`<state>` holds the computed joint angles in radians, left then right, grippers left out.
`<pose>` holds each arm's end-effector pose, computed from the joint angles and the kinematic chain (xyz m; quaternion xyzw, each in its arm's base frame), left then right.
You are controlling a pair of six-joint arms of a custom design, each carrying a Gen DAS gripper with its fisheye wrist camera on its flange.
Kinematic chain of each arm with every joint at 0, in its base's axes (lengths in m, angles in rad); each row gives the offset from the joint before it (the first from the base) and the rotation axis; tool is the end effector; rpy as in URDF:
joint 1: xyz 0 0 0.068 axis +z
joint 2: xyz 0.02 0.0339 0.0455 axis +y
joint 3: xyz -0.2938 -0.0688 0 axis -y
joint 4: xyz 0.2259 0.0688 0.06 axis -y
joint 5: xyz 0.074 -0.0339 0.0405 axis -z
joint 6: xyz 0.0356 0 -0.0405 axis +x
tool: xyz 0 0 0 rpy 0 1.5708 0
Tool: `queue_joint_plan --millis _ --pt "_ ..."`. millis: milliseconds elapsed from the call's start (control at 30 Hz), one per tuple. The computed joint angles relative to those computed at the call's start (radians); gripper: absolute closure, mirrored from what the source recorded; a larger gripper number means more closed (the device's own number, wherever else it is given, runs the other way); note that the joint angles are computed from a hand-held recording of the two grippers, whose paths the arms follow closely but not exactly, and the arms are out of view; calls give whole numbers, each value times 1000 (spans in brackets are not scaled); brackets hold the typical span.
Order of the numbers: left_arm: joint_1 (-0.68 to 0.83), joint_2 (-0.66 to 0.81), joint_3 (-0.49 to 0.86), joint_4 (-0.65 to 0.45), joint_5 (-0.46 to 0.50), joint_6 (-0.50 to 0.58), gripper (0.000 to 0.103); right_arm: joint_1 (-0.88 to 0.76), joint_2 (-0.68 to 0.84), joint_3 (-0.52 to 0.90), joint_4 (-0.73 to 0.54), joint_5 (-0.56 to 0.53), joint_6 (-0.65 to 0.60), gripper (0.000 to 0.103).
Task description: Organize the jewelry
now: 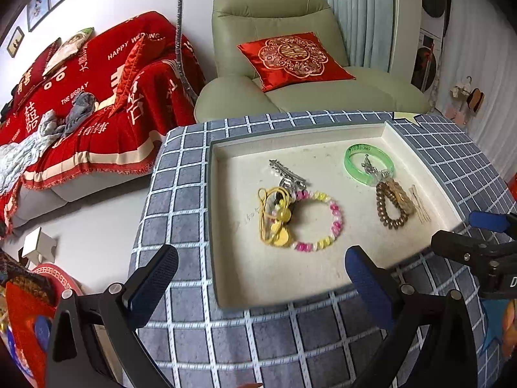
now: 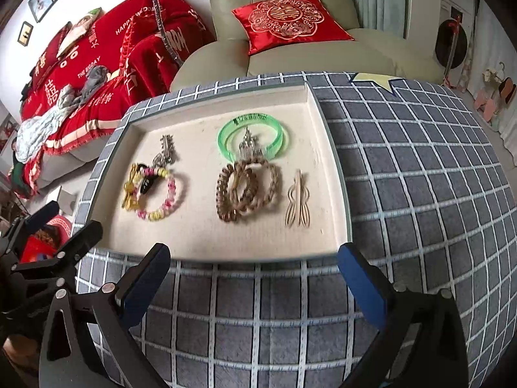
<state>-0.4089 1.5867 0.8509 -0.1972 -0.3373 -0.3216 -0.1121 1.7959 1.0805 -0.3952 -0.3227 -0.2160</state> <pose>0.2767 -0.1071 0.2137 -0.0117 0.9375 0.0385 0.3456 0.3424 -0.0272 0.2005 -0.0865 0.9578 0.1176 0.2476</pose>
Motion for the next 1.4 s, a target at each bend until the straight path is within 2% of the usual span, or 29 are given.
queue_joint_plan --millis 400,600,767,933,1400 --pt "-136 -173 -170 -41 -71 -148 0 -65 -191 -224 85 -25 -40 0" --pt "-225 -266 -241 -56 -151 -255 0 -90 -300 -335 165 -26 -47 0" --pt "-318 -316 -264 -80 -276 -333 0 -98 -397 -418 229 -31 -49 0" --pt "-378 -327 -267 -114 -363 -397 0 -100 -474 -478 279 -30 -47 0" --pt "-398 -342 -283 -123 -381 -449 0 -97 -562 -571 387 -18 -50 0"
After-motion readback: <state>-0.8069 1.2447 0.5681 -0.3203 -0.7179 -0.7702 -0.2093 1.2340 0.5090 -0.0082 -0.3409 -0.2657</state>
